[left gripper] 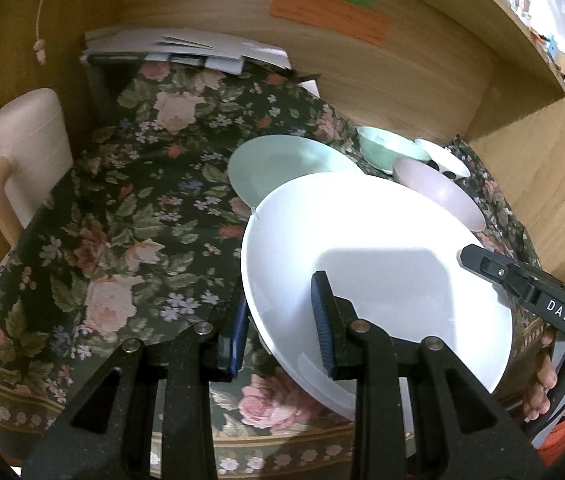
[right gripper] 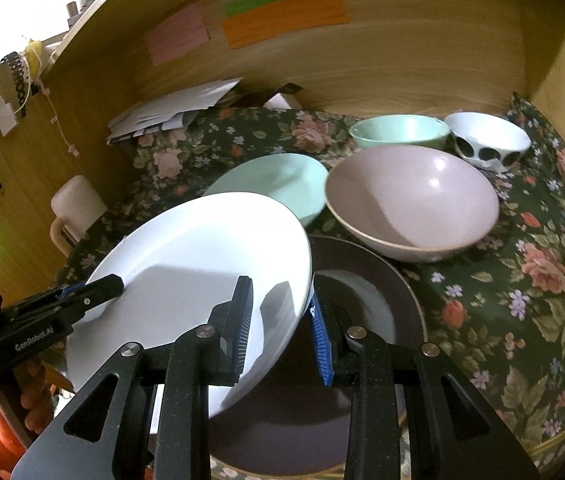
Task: Organize plates and bowls
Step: 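Lift the white plate with both tools and carry it over the dark brown plate, then lower the white plate onto the dark brown plate and open both tools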
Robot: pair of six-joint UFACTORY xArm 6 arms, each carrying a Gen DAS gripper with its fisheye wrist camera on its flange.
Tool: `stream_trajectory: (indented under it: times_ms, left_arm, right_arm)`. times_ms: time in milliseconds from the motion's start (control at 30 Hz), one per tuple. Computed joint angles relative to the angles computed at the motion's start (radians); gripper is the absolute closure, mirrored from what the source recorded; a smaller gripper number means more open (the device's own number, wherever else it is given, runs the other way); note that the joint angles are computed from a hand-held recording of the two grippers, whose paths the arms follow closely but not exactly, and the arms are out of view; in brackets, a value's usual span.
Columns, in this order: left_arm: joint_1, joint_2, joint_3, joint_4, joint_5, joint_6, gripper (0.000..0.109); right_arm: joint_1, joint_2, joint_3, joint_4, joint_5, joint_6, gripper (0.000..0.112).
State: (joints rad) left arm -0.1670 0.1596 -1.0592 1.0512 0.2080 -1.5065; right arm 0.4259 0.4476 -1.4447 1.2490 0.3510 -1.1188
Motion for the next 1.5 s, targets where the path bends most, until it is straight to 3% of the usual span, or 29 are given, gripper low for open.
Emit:
stream_trajectory:
  times_ms: [767,1500]
  left_arm:
    - [-0.073,0.131,-0.121,-0.245,0.068,0.239,0.078]
    - [-0.077,0.186,-0.171,-0.267,0.070,0.310,0.077]
  right_arm:
    - [-0.060,0.027,0.024,-0.021,0.035,0.057,0.086]
    - [-0.077,0.035,0.016,-0.152,0.054,0.128,0.085]
